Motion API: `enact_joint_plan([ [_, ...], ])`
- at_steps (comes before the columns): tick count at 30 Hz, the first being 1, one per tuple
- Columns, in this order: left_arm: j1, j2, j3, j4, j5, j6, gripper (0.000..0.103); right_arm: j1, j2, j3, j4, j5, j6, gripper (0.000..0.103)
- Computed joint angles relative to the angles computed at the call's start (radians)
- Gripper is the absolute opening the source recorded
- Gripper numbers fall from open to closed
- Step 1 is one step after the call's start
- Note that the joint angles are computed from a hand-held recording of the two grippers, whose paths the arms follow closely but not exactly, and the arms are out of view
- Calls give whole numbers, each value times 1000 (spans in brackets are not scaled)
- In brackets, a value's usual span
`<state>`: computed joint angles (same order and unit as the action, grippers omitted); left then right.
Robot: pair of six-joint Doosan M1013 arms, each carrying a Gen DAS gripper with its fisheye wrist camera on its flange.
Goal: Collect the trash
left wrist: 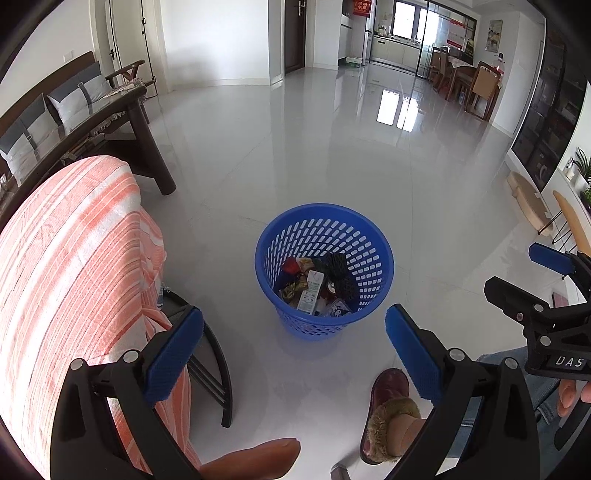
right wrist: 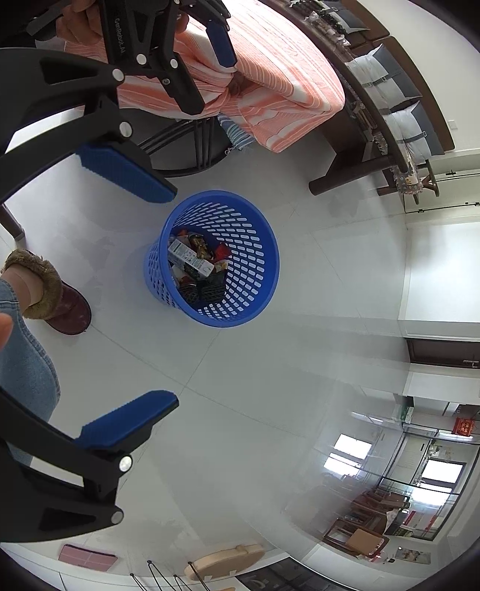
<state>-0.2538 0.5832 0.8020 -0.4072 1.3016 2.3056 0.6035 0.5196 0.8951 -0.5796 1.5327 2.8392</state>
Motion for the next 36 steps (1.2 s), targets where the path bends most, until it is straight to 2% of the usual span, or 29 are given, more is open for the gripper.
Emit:
enact_joint_plan([
  [36,1,8,-12,19,10,-10,98,-6,-7,17,31,-31,19,98],
])
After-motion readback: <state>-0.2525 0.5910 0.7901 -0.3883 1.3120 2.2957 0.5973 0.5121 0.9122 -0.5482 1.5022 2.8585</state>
